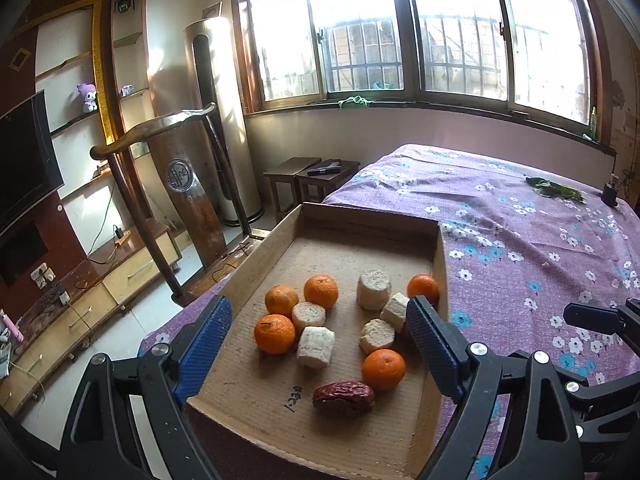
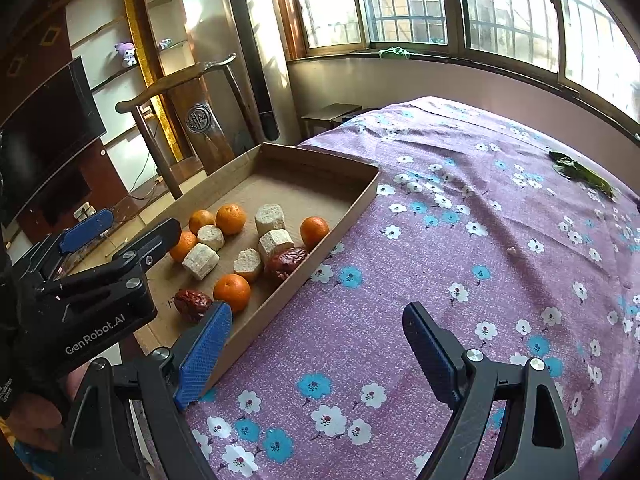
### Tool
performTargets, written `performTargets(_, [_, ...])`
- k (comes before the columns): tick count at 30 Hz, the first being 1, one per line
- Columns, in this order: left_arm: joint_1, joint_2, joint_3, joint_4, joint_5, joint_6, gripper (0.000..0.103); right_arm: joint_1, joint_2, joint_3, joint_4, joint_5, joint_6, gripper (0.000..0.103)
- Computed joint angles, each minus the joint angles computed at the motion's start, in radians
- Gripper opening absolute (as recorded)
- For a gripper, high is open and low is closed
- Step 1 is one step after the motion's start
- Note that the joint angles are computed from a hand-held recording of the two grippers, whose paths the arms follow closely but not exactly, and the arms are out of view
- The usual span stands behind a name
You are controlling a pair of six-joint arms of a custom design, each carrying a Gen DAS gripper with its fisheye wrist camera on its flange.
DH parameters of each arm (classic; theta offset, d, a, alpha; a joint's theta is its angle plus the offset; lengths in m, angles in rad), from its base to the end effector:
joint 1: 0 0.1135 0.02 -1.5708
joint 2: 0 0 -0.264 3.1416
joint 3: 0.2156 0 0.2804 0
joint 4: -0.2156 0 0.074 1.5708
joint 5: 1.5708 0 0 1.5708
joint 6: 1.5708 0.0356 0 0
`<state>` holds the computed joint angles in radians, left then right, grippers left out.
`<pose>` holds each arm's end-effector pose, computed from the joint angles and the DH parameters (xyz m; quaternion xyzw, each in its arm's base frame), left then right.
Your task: Organize fruits
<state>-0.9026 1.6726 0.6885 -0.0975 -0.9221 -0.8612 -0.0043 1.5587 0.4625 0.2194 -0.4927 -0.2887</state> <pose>0.2040 -0.2127 0.0969 -0.0897 0.8710 0.1070 0.4711 0.2628 0.0157 0.0803 -0.2113 0.8910 0.1787 0.3598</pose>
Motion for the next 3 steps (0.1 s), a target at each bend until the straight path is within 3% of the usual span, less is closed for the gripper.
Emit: performTargets(3, [-0.008,0.025,0.058,0.028,0.055,0.045,0.090,-0.067,-0.019,-0.006,-0.021,-0.013,-0.037,0.091])
